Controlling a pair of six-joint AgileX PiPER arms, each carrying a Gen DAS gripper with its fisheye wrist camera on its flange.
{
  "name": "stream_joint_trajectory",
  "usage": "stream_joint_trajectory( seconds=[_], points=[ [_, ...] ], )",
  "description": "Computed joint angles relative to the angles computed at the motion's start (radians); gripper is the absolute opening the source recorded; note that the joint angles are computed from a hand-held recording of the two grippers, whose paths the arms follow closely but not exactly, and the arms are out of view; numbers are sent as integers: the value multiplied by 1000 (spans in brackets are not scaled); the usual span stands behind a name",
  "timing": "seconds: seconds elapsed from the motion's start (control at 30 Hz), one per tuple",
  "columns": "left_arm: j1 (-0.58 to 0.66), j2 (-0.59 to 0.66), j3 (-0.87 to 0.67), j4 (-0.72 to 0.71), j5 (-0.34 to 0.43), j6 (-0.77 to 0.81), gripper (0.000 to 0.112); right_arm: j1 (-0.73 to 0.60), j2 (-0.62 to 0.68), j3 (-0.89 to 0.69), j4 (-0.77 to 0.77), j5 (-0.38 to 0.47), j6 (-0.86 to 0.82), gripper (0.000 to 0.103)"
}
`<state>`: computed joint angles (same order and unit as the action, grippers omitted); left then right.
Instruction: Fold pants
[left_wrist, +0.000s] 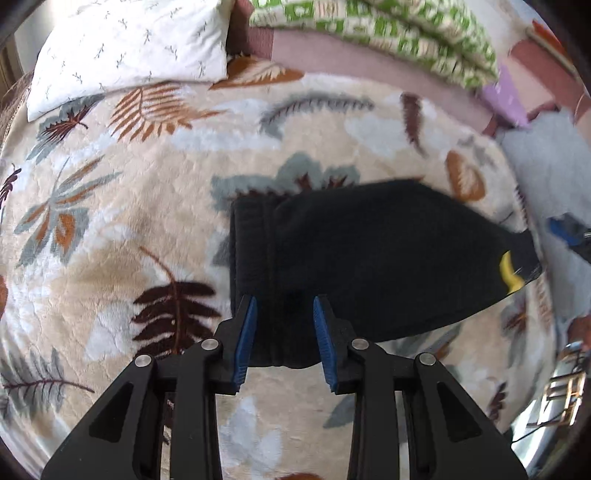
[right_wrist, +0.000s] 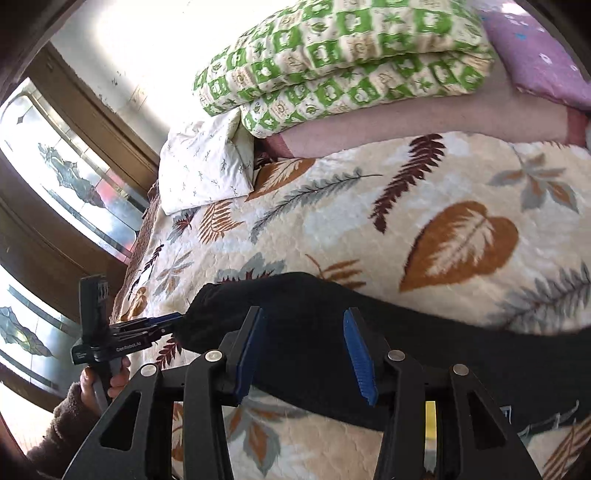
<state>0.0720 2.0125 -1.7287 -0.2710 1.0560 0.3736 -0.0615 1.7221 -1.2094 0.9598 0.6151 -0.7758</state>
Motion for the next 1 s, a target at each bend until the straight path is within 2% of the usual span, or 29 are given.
stream_joint_trajectory(
  seconds=[0.07,0.1,0.13,0.27,0.37,0.47,0.57,0.67,0.73,0.83,1.0],
  points=[
    [-35,13,22,118,-50,-87,30,-60,-57,86,65,13,-70,47],
    [-44,24,25,147,-56,-102,39,-104,-93,141,114,22,-118,47],
    [-46,38,25,154,-60,-118,40,-147,-117,176,145,37,-147,47],
    [-14,17,24,78,-53,-168,40,-353,-194,304,238,129,-251,47],
    [-24,-69,91,40,-63,-220,39,-514,-226,365,253,228,-313,47],
    [-95,-174,181,-5,-73,-231,39,-665,-239,403,239,313,-375,49],
    [-230,-226,222,-31,-64,-295,44,-809,-201,411,238,389,-422,50],
    [-365,-213,210,-136,-13,-338,44,-895,-144,396,227,426,-435,50],
    [-462,-188,186,-176,-4,-390,44,-925,-110,385,225,441,-443,50],
    [-584,-145,137,-162,-28,-487,44,-964,-60,366,222,461,-465,50],
    [-687,-40,16,-171,9,-583,44,-983,28,312,218,470,-485,55]
  ],
)
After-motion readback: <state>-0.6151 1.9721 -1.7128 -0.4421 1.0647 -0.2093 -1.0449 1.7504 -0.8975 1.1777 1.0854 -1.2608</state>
